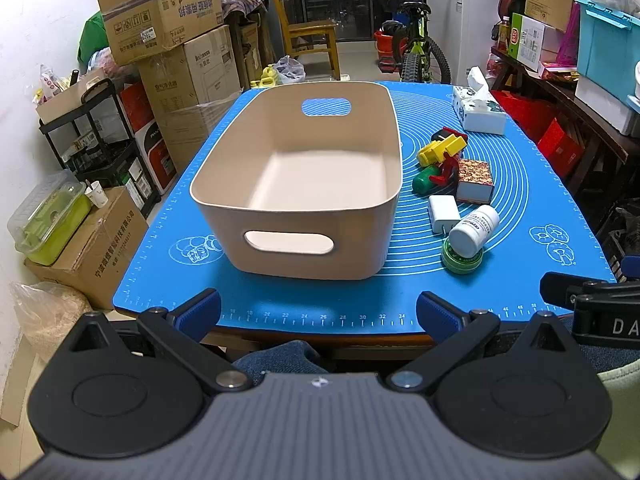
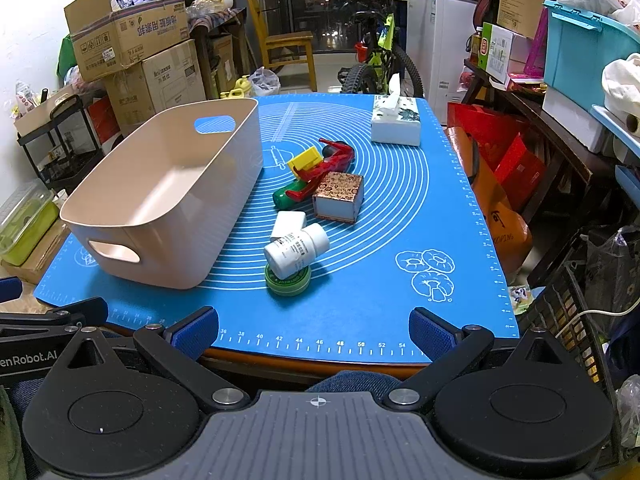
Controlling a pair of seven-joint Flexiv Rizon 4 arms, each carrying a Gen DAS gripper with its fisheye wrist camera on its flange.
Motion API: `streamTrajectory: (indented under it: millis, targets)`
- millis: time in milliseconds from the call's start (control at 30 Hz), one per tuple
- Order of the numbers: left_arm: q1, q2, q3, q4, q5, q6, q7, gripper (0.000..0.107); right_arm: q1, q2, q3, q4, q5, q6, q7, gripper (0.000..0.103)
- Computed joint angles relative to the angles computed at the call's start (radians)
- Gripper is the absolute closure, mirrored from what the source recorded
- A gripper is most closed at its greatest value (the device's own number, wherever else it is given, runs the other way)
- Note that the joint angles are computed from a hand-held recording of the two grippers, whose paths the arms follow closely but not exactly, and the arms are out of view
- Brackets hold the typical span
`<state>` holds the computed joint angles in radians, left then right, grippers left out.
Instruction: Organize rigid objects
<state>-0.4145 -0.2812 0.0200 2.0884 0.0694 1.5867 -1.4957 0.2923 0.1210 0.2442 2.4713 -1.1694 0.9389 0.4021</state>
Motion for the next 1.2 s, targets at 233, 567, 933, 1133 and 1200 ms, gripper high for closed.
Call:
streamTrajectory:
  millis: [233, 567, 933, 1133, 1200]
  targets:
    - [-0.007, -0.003, 0.008, -0.005, 0.009, -0.002, -0.007, 0.004, 0.000, 0.000, 0.000, 0.001, 0.000, 0.002, 0.001, 0.003]
    - [-0.011, -0.004, 0.014, -0.008, 0.020, -0.005, -0.016, 0.004, -0.001, -0.001, -0.001, 0.001, -0.001, 0.004, 0.001, 0.003]
    - [-0.017, -0.006, 0.020, -0.016, 0.034, -0.012, -0.031, 0.004, -0.002, -0.002, -0.002, 0.001, -0.005, 0.005, 0.004, 0.003]
    - [-0.015, -0.005, 0.019, -0.017, 0.037, -0.013, -0.034, 0.004, -0.002, -0.002, -0.002, 0.001, -0.005, 0.005, 0.004, 0.003]
    - [-0.015, -0.005, 0.019, -0.017, 0.038, -0.013, -0.035, 0.004, -0.003, -0.002, -0.003, 0.002, -0.006, 0.007, 0.004, 0.003]
